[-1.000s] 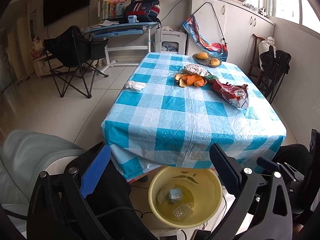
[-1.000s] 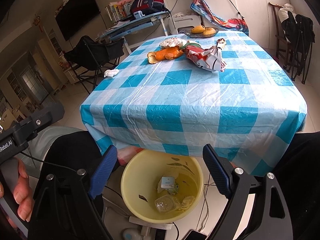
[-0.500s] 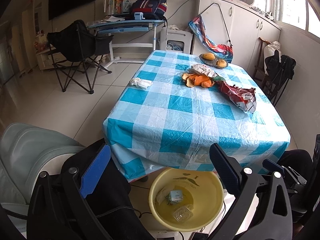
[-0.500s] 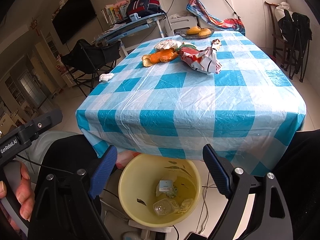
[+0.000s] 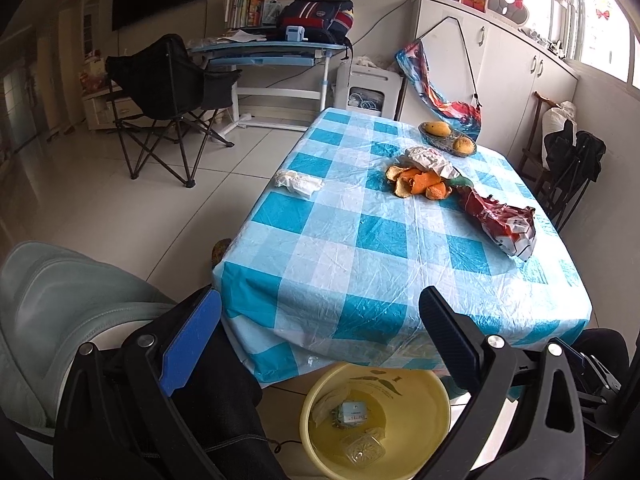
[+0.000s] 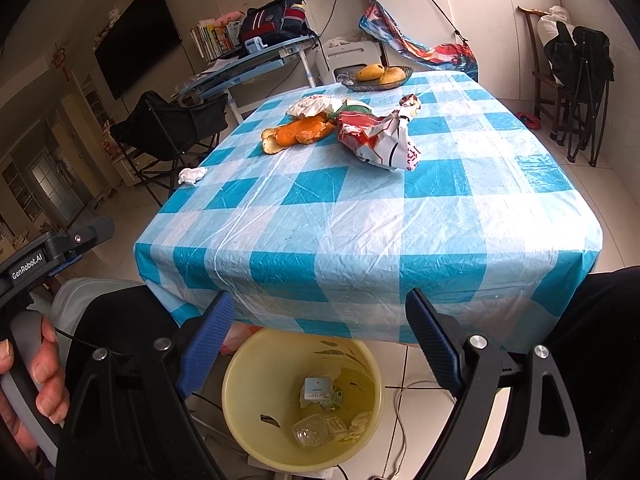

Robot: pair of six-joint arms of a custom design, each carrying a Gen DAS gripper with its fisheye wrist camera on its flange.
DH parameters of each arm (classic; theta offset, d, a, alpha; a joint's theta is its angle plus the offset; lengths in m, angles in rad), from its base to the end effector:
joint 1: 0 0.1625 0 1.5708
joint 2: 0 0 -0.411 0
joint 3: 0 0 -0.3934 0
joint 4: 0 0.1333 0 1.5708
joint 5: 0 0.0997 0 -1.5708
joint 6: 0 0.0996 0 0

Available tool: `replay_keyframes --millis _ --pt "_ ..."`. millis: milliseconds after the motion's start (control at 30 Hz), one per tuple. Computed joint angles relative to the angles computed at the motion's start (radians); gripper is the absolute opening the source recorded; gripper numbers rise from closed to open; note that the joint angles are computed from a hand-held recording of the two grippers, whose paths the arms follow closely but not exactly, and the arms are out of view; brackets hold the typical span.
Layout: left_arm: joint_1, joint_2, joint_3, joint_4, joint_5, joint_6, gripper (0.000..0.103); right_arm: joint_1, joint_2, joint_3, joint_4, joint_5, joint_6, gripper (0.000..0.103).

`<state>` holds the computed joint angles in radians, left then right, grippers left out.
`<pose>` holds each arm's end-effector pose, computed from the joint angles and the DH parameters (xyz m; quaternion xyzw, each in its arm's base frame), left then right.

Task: Collect trash
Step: 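Grasp the white crumpled tissue with the left tool while the right tool grasps the red snack bag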

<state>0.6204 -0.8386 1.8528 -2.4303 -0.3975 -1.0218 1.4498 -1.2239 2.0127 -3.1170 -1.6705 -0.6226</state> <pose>-0.3371 -0.5176 0.0807 0.0131 0.8313 -0.4247 0.3583 0.0552 -0.5683 0.2664 0.2125 -0.9035 0.3272 0.1773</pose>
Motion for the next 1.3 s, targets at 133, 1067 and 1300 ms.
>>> replay_keyframes --millis 133,1067,1300 --pt "0.024 0.011 -0.023 -0.041 0.009 0.038 0.096 -0.002 0.016 -0.034 0.000 -0.006 0.015 0.084" --pt "0.280 0.219 -0.394 -0.284 0.006 0.461 0.096 0.011 0.230 -0.424 0.163 -0.004 0.114 0.077" --pt "0.326 0.289 -0.535 -0.160 0.005 0.510 0.082 0.003 0.269 -0.504 0.239 0.022 0.150 0.060"
